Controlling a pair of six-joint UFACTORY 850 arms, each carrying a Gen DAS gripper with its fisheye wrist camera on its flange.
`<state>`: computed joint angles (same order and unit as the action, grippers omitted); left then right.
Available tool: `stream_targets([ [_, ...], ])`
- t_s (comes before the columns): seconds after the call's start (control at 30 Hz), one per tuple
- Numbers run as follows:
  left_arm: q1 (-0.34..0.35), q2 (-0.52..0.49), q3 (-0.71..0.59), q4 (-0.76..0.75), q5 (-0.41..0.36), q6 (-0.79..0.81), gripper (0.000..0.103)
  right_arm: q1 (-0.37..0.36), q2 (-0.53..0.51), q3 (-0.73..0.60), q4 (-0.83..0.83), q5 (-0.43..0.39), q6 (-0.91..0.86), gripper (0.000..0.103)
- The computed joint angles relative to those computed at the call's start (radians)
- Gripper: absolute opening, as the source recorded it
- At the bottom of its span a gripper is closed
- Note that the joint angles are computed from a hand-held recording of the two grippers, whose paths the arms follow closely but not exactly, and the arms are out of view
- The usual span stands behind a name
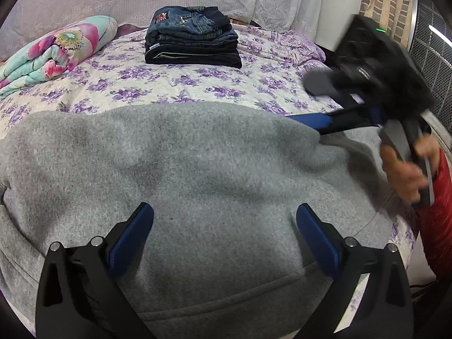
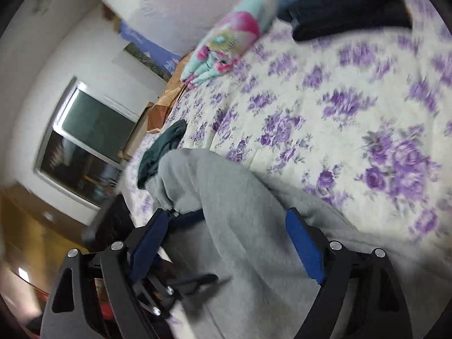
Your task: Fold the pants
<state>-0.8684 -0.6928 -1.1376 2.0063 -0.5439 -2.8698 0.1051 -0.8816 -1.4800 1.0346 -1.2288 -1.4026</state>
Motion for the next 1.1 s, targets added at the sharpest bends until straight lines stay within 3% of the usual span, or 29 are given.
stream_targets([
  [0.23,0.008,0.013,0.029,0.114,-0.01,-0.129,0.098,0.04,-0.034,-0.072,-0.194,-0.096,0.104,0.091],
  [0.3,0.009,0.013,0.032,0.127,-0.013,-0.147,0.098,0.052,-0.043,-0.089,-0.214,-0.121,0.12,0.1],
  [0.37,0.009,0.013,0.03,0.128,-0.014,-0.152,0.098,0.08,-0.066,-0.123,-0.226,-0.115,0.171,0.1],
  [0.53,0.009,0.012,0.03,0.13,-0.016,-0.157,0.098,0.089,-0.124,-0.186,-0.081,-0.184,0.207,0.1],
  [0.63,0.009,0.013,0.031,0.137,-0.016,-0.165,0.098,0.076,-0.137,-0.159,0.056,-0.158,0.198,0.1],
  [0.87,0.011,0.017,0.042,0.18,-0.022,-0.212,0.098,0.043,-0.117,-0.144,-0.019,-0.217,0.142,0.088],
  [0.93,0.013,0.019,0.045,0.196,-0.024,-0.228,0.098,0.05,-0.102,-0.127,-0.062,-0.211,0.118,0.089],
  [1.0,0.012,0.018,0.045,0.195,-0.023,-0.231,0.098,0.065,-0.096,-0.123,-0.083,-0.182,0.121,0.098],
  [1.1,0.014,0.016,0.041,0.185,-0.019,-0.217,0.098,0.079,-0.126,-0.15,0.003,-0.177,0.194,0.098],
])
